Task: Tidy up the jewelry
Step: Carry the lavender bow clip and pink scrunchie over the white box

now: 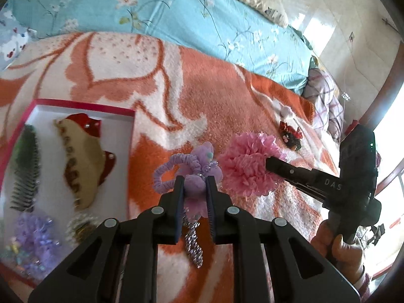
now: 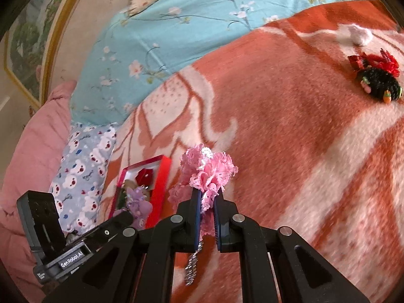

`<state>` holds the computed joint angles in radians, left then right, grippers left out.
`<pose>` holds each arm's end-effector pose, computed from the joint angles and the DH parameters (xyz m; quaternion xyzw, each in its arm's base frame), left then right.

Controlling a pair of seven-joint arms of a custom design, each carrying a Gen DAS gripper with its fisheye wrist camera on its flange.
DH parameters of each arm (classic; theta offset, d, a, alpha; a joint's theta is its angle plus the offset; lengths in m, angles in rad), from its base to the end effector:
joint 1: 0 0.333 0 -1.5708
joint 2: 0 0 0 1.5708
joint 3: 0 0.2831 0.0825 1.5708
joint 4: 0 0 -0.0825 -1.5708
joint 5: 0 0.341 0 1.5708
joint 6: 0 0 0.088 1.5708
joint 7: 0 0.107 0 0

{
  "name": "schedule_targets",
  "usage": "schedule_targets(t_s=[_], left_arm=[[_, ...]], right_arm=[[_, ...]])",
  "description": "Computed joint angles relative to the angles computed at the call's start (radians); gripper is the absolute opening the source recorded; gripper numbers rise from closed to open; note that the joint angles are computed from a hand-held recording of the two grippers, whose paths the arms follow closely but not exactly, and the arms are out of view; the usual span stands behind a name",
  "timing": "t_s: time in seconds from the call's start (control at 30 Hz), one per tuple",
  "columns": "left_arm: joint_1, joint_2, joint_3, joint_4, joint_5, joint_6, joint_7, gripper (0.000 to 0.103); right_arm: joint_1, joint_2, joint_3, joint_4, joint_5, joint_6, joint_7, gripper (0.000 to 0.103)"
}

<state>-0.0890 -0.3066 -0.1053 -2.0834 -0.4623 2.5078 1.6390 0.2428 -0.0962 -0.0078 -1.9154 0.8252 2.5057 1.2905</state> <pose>0.4715 -0.0961 0.6163 -0.6508 0.6503 -0.3795 0.0981 0.5275 0.1206 0.5896 -0.6325 0.6277 0.0074 0.4538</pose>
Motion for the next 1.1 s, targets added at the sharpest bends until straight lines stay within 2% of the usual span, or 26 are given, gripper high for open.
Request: schedule_targets(t_s=[0.3, 0.63, 0.8, 1.1], left_arm=[[0.015, -0.115, 0.032, -0.101, -0.023, 0.007, 0.02, 0.013], [0.076, -0.254, 0.061, -0.21, 0.011, 0.009, -0.014, 0.013], [0.13, -0.309, 0.069, -0.254, 0.052, 0.019, -0.05, 0.013], [0.186, -0.338, 0.104, -0.288, 0.082, 0.023, -0.06, 0.013]], right_arm=[[0.035, -0.053, 0.002, -0.043, 0.008, 0.0, -0.012, 0.008], [0.079, -0.056, 0.006, -0.037, 0.032, -0.017, -0.022, 0.008], [0.101, -0.036, 0.028, -0.014, 0.042, -0.033, -0.029, 0.008], [0.138, 0.049, 0.089, 0.081, 0.035, -0.045, -0.03, 0.008]])
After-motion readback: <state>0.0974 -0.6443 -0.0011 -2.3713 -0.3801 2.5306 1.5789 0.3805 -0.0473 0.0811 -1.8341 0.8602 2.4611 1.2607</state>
